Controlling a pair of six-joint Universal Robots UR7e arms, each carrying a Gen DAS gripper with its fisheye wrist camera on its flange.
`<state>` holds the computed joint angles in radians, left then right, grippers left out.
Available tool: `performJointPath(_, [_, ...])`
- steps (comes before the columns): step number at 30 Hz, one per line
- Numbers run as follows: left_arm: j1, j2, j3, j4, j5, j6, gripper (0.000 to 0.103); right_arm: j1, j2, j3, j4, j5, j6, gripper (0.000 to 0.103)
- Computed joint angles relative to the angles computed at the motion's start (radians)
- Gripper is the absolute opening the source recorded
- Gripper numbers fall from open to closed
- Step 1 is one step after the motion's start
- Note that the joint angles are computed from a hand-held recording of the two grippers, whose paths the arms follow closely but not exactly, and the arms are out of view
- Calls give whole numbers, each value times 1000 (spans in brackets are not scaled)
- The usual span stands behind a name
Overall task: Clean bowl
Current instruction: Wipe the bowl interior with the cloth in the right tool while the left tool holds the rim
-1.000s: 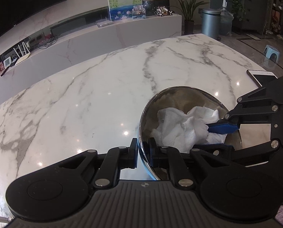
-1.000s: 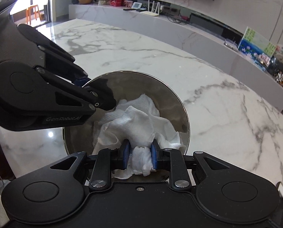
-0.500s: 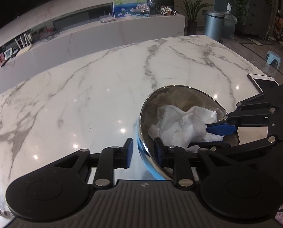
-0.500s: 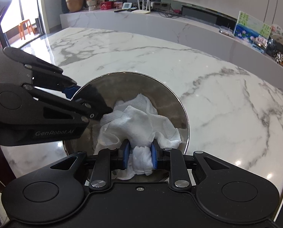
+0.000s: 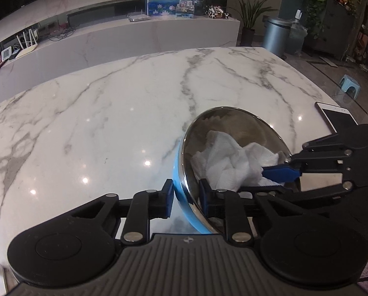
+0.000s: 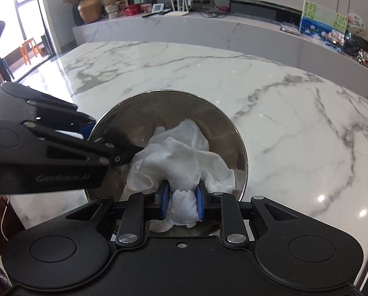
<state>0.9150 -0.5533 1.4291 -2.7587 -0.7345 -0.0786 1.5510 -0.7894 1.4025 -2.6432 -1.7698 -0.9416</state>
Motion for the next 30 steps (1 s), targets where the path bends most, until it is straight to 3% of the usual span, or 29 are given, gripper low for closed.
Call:
performJointPath(7, [-4,13,-10,-18,12,38,13,-13,-20,-57,229,93,48,15])
performJointPath(11, [-9,18,-9,-38,15,73,13,-5,-17,-59,243,71,28,15])
performJointPath(18, [-16,31,-11,-63,25,146,12,28,-24,29,58,-37,-162,15])
performJointPath(23, [-19,40,-17,-72,32,180,12,45,-11,89,-172,-130,-262,14])
performJointPath(27, [-25,52,-21,-90,49,223,12,51,1,103,-261,-161,-306,14])
performJointPath(30, [-25,54,-24,-90,47,222,12,49,3,93,-243,-162,-278,14])
